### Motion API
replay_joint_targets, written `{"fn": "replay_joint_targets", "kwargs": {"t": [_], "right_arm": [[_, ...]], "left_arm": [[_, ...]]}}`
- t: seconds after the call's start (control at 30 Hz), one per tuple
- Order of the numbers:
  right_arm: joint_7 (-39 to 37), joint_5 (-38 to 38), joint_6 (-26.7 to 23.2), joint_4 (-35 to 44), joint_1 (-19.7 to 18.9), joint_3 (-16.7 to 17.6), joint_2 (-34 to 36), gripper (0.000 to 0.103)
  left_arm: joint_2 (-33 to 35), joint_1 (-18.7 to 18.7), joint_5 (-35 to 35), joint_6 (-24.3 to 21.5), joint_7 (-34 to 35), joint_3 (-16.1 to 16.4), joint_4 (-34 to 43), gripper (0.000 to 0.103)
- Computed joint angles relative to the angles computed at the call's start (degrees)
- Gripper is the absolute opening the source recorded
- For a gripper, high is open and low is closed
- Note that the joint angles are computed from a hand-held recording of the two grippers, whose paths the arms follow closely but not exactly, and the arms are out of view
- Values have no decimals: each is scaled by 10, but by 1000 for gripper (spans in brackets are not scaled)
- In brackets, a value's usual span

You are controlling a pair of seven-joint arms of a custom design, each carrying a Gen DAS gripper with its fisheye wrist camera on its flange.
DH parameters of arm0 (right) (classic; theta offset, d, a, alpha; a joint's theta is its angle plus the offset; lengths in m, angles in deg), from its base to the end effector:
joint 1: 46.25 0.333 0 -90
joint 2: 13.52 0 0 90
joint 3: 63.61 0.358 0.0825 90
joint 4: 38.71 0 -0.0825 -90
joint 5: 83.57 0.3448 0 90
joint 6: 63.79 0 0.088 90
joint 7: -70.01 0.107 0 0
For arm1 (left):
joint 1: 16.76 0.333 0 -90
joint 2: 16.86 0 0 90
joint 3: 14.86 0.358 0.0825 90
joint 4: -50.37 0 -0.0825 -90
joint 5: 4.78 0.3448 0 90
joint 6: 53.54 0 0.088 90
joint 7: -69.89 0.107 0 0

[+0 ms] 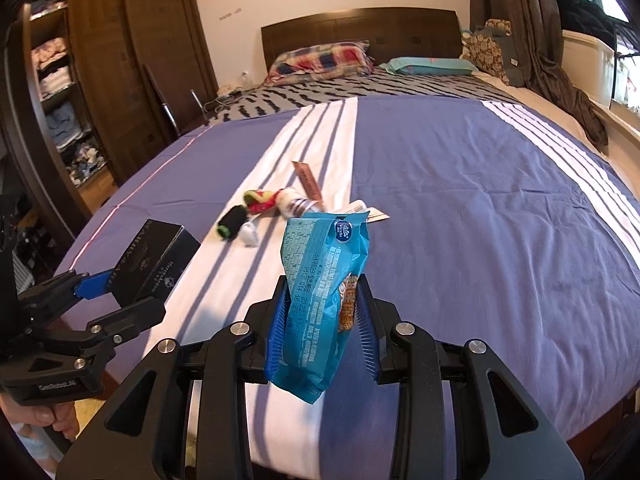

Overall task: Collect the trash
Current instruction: 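Lift the black box and wipes packet and carry them down toward the bin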

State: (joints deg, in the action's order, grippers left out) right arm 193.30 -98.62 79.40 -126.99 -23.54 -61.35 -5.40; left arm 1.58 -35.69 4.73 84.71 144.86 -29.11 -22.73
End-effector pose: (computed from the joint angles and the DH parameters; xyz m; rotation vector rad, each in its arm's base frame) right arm 0.5644 0.2620 0.7100 -1.6680 1.6769 -0.5564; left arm 0.5844 -0.3354 0.7155 -1.4855 2.1144 -1.0125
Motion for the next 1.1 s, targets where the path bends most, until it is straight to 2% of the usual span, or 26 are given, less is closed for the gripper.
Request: {"fn": "replay_joint_targets", "kwargs": {"t": [0.23,0.43,0.7,1.1], "right_arm": [[38,-29,25,-80,4,17,-61,33],[63,-36,41,-153,-9,45,-109,33],[82,-36,45,-236,-25,81,-159,33],[61,35,47,-335,-25,101,-184,33]], "left_arm": [[-103,10,-18,65,-11,-9,-158,68],[-164,12,-50,98,-13,-14,-261,68],[-207,-2,-66,100,-23,-17,-349,68],[-208,-14,-84,78,-47,-16,-422,68]]}}
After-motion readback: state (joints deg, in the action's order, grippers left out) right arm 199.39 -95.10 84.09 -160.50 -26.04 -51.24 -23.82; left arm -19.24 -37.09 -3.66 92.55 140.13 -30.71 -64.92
